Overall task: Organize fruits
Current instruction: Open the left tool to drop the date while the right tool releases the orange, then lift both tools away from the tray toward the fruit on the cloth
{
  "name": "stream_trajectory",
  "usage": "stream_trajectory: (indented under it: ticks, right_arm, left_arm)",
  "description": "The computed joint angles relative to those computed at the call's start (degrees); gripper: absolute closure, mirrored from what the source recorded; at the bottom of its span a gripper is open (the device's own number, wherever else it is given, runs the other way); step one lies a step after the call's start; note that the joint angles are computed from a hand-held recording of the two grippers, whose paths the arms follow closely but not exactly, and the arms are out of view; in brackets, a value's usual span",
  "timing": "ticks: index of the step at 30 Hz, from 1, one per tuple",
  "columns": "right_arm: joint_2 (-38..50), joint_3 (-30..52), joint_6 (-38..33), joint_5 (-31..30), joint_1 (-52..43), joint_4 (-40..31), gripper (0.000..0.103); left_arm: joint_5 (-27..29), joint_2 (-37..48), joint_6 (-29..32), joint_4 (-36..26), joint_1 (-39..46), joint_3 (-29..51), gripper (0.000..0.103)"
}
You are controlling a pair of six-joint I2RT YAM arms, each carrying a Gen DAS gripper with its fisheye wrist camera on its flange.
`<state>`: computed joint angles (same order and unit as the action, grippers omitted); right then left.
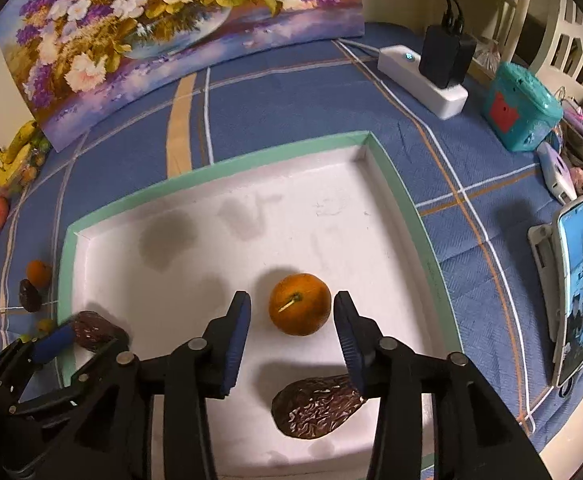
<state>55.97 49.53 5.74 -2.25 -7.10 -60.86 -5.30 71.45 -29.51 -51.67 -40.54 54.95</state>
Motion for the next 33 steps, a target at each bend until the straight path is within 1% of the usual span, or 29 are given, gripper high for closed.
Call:
stream_trajectory:
  ticks: [7,12,16,22,25,33]
  right_arm:
    - [-2.68,3.5,0.72,1.17,2.86,-2.04,0.059]
    - [-3.92,4.09,1.58,2.25,4.86,-3.14,0.059]
    - [-3.98,4.35,2.16,2.72,5.93,-3.8,0.059]
    - [-3.68,4.47,3.26,3.61,8.19,-4.06,0.059]
    - [-3.67,4.38,3.88,4.0,9.32,-4.12,0.059]
    - [-3.49,4.59,5.92,4.82,13.26,-4.14,0.059]
  left_arm:
    - [0.35,-2.99,-1.13,-2.14,0.45,1.35,0.035]
    - [1.02,-4.38,-1.8,-4.28,3.01,1.59,0.035]
    - [2.2,-5.5,-2.36,-5.6,6.26,1.48,0.035]
    - [1.56,-6.46,-2.23,-8.46,12.06,0.99,0.035]
    - [3.61,-8.0,-1.47,-8.87,16.52,0.05,0.035]
    - [6.66,-11.54,1.32,-10.43,24.64,-0.48,0.035]
